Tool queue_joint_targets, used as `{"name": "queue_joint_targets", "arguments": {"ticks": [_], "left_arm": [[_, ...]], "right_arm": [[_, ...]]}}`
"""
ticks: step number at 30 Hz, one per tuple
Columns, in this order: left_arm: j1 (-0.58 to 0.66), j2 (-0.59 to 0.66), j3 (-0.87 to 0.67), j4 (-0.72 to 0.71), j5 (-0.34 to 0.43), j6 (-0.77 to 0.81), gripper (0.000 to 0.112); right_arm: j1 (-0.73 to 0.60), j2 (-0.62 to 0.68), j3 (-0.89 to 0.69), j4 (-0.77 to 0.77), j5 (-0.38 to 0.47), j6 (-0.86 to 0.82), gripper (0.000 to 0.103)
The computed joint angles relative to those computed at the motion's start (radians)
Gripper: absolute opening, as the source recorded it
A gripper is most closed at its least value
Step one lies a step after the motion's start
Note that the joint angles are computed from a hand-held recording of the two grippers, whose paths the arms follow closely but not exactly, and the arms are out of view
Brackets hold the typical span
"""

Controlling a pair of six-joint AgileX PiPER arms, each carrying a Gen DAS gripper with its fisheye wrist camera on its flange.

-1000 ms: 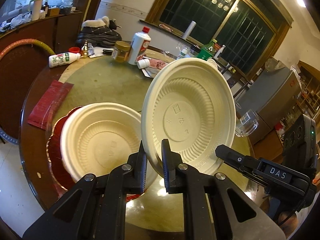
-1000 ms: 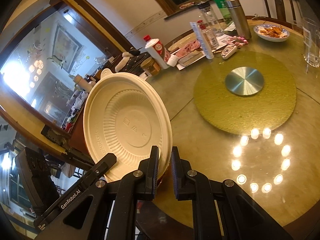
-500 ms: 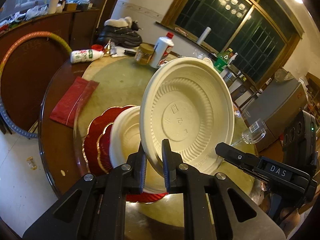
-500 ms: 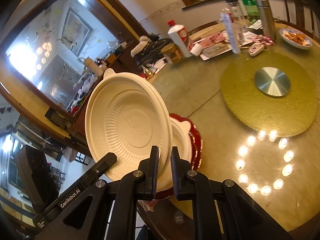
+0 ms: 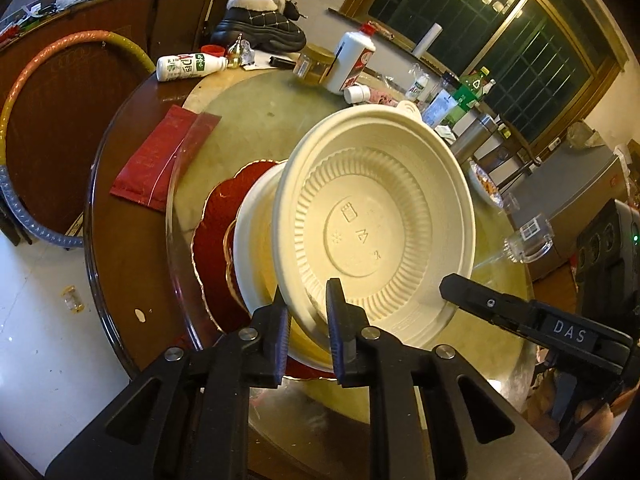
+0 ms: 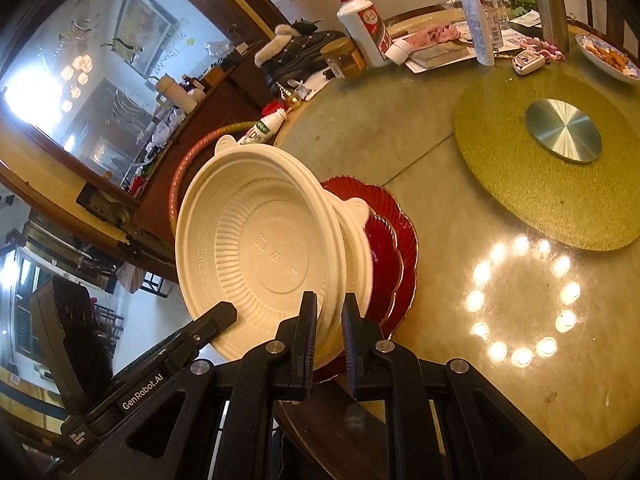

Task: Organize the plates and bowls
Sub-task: 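Lower the cream bowl into the stacked bowls and open both tools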

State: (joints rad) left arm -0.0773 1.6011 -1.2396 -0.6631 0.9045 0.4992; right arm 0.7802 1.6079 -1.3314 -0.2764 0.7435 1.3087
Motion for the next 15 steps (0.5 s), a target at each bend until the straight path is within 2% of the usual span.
{"name": "queue_joint_targets", "arguments": {"ticks": [15], "left_arm": [[-0.018,-0.028,0.029,0.049,-0.04,-0.025,0.015]], "right_arm": [[0.005,0.017,-0.029,0.035,0.036,-0.021,0.016]]}}
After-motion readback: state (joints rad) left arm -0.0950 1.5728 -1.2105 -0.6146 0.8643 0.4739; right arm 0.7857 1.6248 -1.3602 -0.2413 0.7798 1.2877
